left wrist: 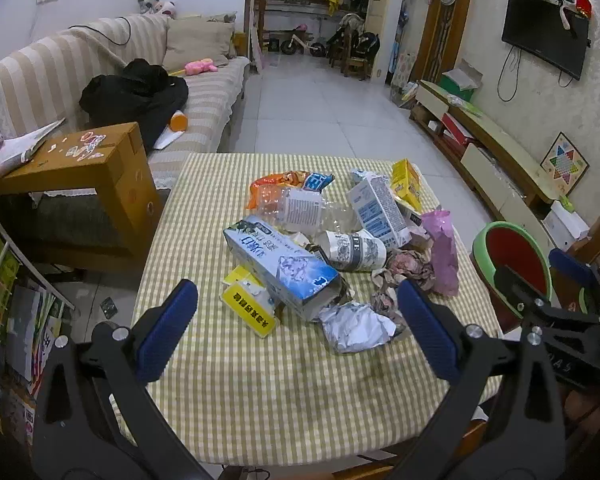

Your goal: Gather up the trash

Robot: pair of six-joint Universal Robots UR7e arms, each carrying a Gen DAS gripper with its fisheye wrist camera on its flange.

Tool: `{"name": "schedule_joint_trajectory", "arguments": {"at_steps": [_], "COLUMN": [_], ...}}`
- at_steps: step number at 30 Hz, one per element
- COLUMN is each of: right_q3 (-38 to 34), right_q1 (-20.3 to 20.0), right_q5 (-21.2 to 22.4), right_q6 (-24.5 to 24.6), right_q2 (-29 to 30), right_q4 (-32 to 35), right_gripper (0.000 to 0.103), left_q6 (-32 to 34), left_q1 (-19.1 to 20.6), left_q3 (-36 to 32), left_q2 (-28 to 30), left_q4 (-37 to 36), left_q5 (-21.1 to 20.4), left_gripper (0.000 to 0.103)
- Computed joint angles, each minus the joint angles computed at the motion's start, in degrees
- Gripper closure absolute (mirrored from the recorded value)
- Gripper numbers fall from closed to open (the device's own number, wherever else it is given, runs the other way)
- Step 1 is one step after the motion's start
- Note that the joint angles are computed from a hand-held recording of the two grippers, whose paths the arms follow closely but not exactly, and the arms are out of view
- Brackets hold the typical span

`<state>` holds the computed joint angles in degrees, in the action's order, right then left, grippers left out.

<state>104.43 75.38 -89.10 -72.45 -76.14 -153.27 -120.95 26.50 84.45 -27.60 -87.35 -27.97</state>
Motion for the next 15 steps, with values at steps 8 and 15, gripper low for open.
{"name": "schedule_joint_trajectory", "arguments": {"at_steps": [8, 15], "right_q3": [0.2, 0.1], "right_q1": [0.1, 0.2], "right_q5": [0.1, -0.1], "right_q6": [0.3, 0.3], "right_q2": [-0.4, -0.3], "right_q4": [0.1, 0.2], "right_gripper": [0.007, 0.007], "left_q6": [0.3, 1.6], "left_q1": [-0.2, 0.1], "left_q3": [-0.1, 0.5], "left_q2": [0.1, -0.1], "left_q4": [0.1, -1.6], "left_q5": [1.3, 1.6], "left_gripper": [0.005, 0.005]}}
